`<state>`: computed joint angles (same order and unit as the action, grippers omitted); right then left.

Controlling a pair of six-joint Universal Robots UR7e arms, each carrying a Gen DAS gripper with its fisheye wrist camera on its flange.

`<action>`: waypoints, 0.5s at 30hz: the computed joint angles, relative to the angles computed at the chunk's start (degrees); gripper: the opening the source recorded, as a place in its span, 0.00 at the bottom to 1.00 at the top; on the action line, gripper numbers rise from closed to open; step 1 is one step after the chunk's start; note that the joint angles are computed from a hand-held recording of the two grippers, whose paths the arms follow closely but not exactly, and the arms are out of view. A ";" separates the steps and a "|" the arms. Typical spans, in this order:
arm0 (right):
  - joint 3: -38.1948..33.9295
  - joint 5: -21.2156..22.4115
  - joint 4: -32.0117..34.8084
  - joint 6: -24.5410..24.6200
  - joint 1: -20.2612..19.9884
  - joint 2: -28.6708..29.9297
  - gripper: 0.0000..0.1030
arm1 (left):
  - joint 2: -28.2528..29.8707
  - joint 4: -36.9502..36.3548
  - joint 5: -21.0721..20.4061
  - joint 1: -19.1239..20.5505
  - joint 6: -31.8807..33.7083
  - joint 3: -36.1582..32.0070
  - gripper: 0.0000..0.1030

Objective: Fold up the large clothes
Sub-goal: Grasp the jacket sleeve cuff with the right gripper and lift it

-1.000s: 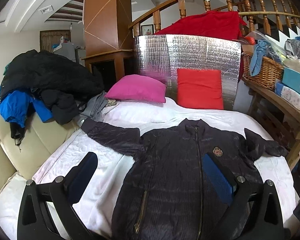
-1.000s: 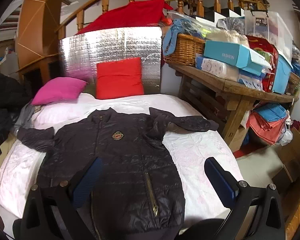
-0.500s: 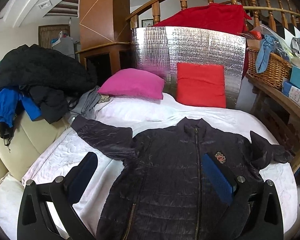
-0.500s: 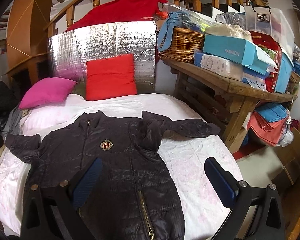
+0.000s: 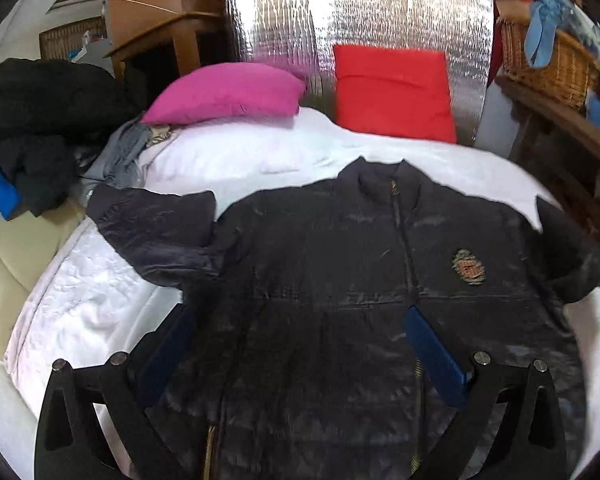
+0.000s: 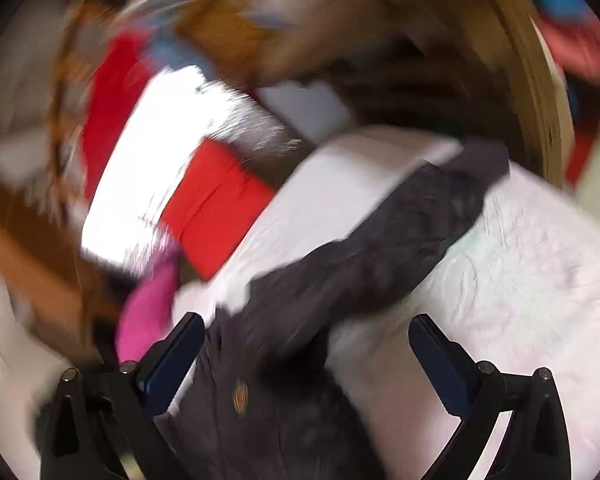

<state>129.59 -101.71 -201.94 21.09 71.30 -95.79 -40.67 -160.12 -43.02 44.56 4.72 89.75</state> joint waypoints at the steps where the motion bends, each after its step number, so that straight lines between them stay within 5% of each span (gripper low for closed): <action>1: -1.00 4.20 1.44 3.96 -4.74 -0.03 1.00 | 0.99 -1.19 0.21 0.58 1.95 -0.33 1.00; 3: -2.96 6.08 2.35 8.33 -9.57 1.07 0.99 | 2.31 -1.61 0.45 1.42 4.58 -1.16 1.00; 6: -5.78 3.37 2.15 9.82 -12.19 3.26 0.95 | 3.43 -1.68 1.04 2.34 6.27 -2.55 1.00; 11: -10.19 2.69 3.67 12.94 -15.59 6.38 0.66 | 4.37 -6.37 1.19 2.98 10.15 -2.70 1.00; 12: -11.36 0.40 3.39 11.70 -14.85 7.31 0.57 | 4.37 -7.32 1.21 3.02 10.78 -2.52 1.00; 13: -12.04 -0.47 3.77 10.98 -14.55 7.78 0.34 | 4.46 -8.46 1.38 3.04 11.61 -2.40 1.00; 15: -12.26 0.65 2.45 10.05 -14.87 8.40 0.29 | 4.52 -10.21 1.51 3.07 12.67 -2.30 1.00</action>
<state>117.33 -101.06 -199.49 31.14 56.43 -87.39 -36.15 -170.32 -41.51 47.63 17.39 87.45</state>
